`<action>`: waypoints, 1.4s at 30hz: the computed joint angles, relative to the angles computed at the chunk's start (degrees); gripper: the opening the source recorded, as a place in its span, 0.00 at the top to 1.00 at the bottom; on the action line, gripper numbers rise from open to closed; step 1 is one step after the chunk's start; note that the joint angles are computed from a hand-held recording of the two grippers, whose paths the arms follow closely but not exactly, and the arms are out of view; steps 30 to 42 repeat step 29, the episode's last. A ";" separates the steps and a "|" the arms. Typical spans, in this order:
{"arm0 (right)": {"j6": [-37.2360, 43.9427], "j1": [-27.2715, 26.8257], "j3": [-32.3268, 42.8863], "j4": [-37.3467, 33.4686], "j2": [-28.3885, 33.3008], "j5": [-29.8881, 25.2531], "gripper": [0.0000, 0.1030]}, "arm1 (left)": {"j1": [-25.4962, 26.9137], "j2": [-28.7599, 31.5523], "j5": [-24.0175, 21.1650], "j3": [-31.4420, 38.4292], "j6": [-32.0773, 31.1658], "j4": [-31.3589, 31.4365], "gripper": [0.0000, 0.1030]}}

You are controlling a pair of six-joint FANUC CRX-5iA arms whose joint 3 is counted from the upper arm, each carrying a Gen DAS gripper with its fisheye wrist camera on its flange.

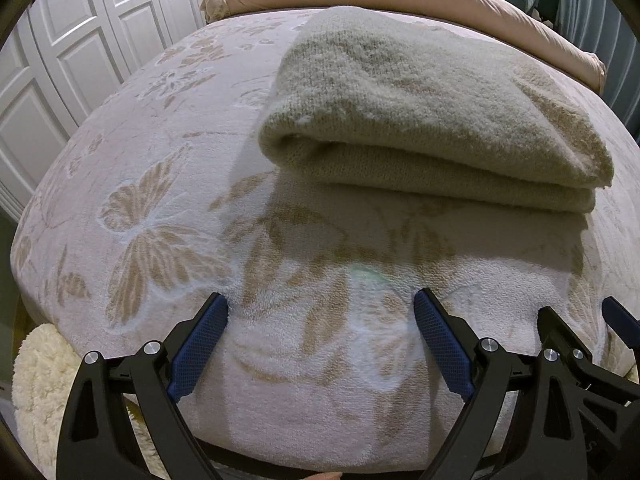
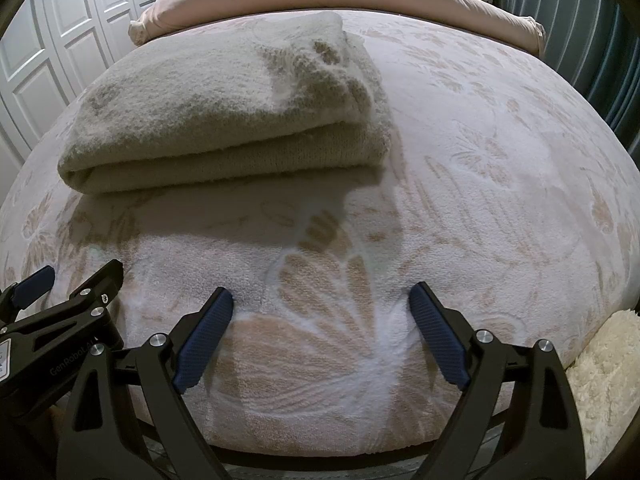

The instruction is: Fold small clothes

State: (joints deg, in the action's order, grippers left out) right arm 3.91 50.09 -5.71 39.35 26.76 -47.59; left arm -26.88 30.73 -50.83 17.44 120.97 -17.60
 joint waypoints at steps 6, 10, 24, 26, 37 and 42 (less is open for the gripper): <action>0.04 -0.01 0.02 -0.02 0.02 0.00 0.15 | -0.02 0.10 -0.14 0.16 0.03 0.03 0.11; 0.06 -0.02 0.03 -0.05 0.02 -0.01 0.15 | 0.00 0.05 -0.16 0.09 0.02 0.06 0.11; 0.24 -0.10 -0.07 0.04 -0.03 0.08 0.15 | -0.05 0.27 -0.61 0.44 0.08 0.12 0.11; 0.16 -0.02 0.08 0.01 0.06 -0.10 0.15 | -0.09 0.11 -0.48 0.06 0.11 0.12 0.11; 0.10 0.00 0.11 -0.01 0.07 -0.12 0.15 | -0.20 0.06 -0.60 -0.02 0.23 0.07 0.11; 0.10 0.00 0.11 -0.01 0.07 -0.12 0.15 | -0.20 0.06 -0.60 -0.02 0.23 0.07 0.11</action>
